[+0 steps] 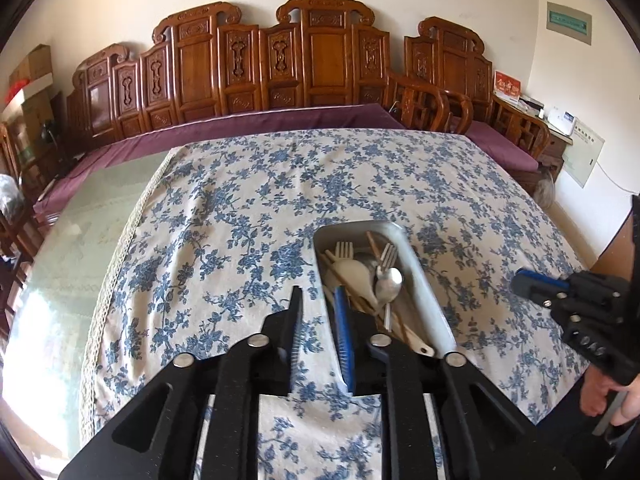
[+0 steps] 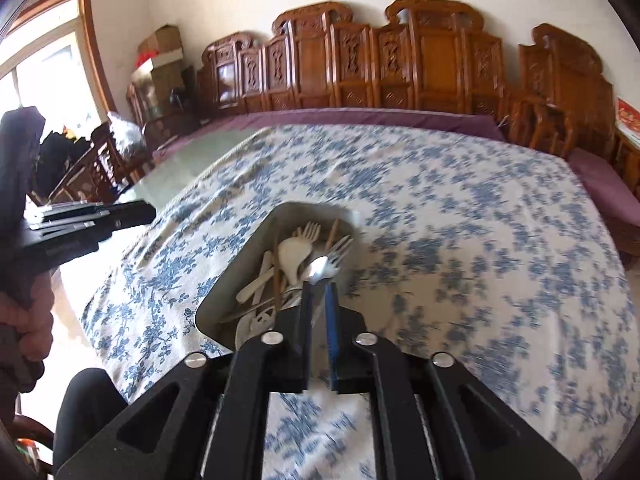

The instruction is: Organize utensils

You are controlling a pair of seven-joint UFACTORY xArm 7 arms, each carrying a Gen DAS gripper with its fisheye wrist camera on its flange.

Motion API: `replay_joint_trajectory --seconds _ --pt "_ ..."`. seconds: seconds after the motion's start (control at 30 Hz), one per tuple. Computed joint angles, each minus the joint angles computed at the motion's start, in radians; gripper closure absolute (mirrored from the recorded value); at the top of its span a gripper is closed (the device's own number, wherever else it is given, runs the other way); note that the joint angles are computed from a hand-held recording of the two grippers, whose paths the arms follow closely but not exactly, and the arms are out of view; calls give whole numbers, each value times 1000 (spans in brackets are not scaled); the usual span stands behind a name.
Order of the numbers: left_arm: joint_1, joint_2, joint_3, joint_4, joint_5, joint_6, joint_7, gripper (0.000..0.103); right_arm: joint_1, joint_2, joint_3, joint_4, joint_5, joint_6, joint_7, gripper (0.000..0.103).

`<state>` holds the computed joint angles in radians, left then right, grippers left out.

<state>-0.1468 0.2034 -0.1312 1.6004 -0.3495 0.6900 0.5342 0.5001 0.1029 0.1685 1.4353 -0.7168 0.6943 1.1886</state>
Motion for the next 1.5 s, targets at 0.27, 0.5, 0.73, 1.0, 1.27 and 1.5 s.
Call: replay_joint_trajectory --seconds 0.27,0.5,0.73,1.0,1.27,1.5 --pt "-36 -133 -2 -158 -1 -60 -35 23 -18 -175 79 -121 -78 142 117 30" --pt "-87 -240 0 -285 98 -119 -130 8 -53 -267 151 -175 -105 237 204 5" --pt "-130 -342 5 -369 54 -130 -144 8 -95 -345 213 -202 -109 321 245 3" --pt "-165 -401 14 -384 50 -130 -176 8 -116 -368 268 -170 -134 403 233 3" --pt "-183 -456 34 -376 21 -158 -170 8 -125 -380 299 -113 -171 424 231 3" --pt "-184 -503 47 -364 25 -190 -186 8 -121 -362 354 -21 -270 499 226 3"
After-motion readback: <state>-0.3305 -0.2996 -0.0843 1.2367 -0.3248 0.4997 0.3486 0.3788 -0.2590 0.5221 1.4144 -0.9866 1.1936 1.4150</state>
